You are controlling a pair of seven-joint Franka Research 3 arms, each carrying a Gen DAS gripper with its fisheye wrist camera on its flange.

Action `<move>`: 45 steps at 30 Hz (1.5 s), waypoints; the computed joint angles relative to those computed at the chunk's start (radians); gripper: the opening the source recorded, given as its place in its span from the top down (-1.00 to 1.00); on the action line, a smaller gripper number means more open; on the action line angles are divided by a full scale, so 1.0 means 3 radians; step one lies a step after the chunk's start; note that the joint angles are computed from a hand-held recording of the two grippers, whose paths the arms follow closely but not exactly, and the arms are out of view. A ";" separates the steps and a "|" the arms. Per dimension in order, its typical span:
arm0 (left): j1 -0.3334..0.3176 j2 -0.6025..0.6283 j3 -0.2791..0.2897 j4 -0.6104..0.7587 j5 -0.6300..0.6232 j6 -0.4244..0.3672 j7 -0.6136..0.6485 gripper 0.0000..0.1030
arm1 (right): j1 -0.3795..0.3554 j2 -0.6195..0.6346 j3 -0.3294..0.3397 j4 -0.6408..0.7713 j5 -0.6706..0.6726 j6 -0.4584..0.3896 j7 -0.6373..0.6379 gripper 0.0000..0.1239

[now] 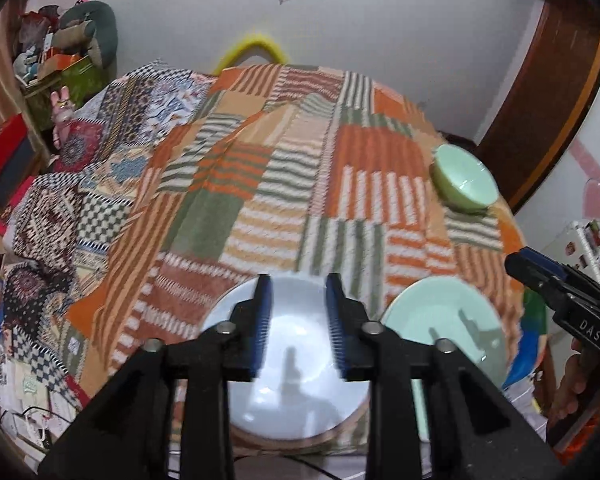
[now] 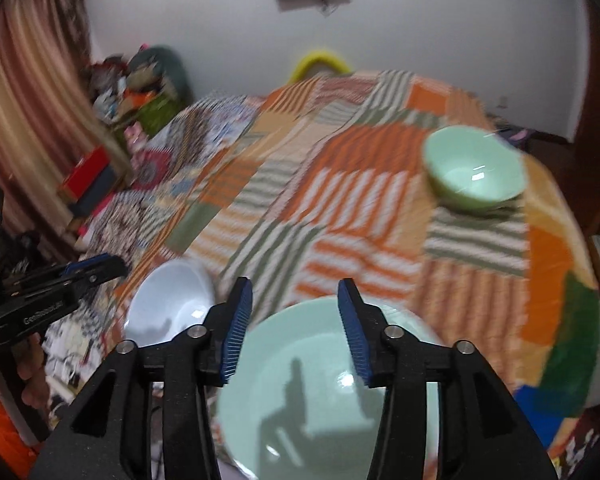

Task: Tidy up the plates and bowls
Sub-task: 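Move both tools to the mint green bowl on the bed, then grasp the mint green bowl rim with both tools and lift it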

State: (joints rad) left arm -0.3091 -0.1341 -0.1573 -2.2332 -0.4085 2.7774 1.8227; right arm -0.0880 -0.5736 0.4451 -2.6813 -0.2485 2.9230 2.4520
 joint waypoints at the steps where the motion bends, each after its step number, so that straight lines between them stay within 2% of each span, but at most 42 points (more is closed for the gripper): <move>1: -0.0016 0.0012 -0.0013 0.0032 -0.0024 0.0027 -0.0011 0.17 | -0.0008 -0.0076 -0.0026 -0.0039 0.0000 -0.0014 0.0002 0.28; 2: -0.0029 0.0025 -0.0035 0.0064 -0.0020 0.0069 -0.0041 0.06 | -0.0037 -0.0181 -0.0049 -0.0092 -0.0003 -0.0031 0.0011 0.27; 5: -0.0054 0.0078 -0.0101 0.0172 0.0106 0.0155 -0.0145 -0.01 | -0.0176 -0.0428 -0.0054 -0.0187 -0.0019 -0.0107 0.0035 0.23; 8: -0.0084 0.0182 -0.0161 0.0320 0.0189 0.0202 -0.0253 -0.18 | -0.0339 -0.0581 -0.0064 -0.0255 -0.0031 -0.0125 0.0044 0.14; 13: -0.0087 0.0421 -0.0290 0.0594 0.0504 0.0218 -0.0524 -0.26 | -0.0564 -0.0636 -0.0121 -0.0320 -0.0022 -0.0083 0.0005 0.09; 20: -0.0081 0.0857 -0.0448 0.1036 0.0999 0.0056 -0.0832 -0.26 | -0.0816 -0.0237 -0.0222 -0.0280 0.0076 0.0138 -0.0118 0.06; 24: -0.0096 0.1092 -0.0496 0.1243 0.1243 -0.0026 -0.0954 -0.26 | -0.0856 0.0079 -0.0327 -0.0222 0.0171 0.0304 -0.0222 0.06; 32: -0.0049 0.1442 -0.0594 0.1549 0.1337 -0.0175 -0.0970 -0.26 | -0.1033 0.0656 -0.0352 0.0075 0.0131 0.0422 -0.0316 0.07; 34: -0.0044 0.1522 -0.0607 0.1628 0.1345 -0.0223 -0.0970 -0.26 | -0.1096 0.0781 -0.0320 0.0161 0.0047 0.0417 -0.0277 0.09; 37: -0.0038 0.1600 -0.0625 0.1700 0.1350 -0.0265 -0.0961 -0.26 | -0.1093 0.0931 -0.0344 0.0285 -0.0115 0.0349 -0.0205 0.24; 39: -0.0044 0.1645 -0.0629 0.1738 0.1359 -0.0289 -0.0968 -0.26 | -0.1326 0.0947 -0.0142 0.0339 -0.0459 0.0283 0.0080 0.30; 40: -0.0047 0.1656 -0.0631 0.1747 0.1362 -0.0299 -0.0976 -0.26 | -0.1427 0.0937 -0.0056 0.0360 -0.0634 0.0239 0.0209 0.40; 41: -0.0048 0.1674 -0.0633 0.1764 0.1361 -0.0313 -0.0984 -0.26 | -0.1453 0.0932 -0.0038 0.0373 -0.0746 0.0203 0.0272 0.44; 43: -0.0038 0.1706 -0.0659 0.1788 0.1328 -0.0347 -0.0973 -0.26 | -0.1280 0.0913 -0.0212 0.0340 -0.0747 0.0195 0.0197 0.57; 45: -0.0047 0.1735 -0.0671 0.1816 0.1319 -0.0386 -0.0966 -0.26 | -0.0958 0.0881 -0.0528 0.0253 -0.0597 0.0253 -0.0004 0.62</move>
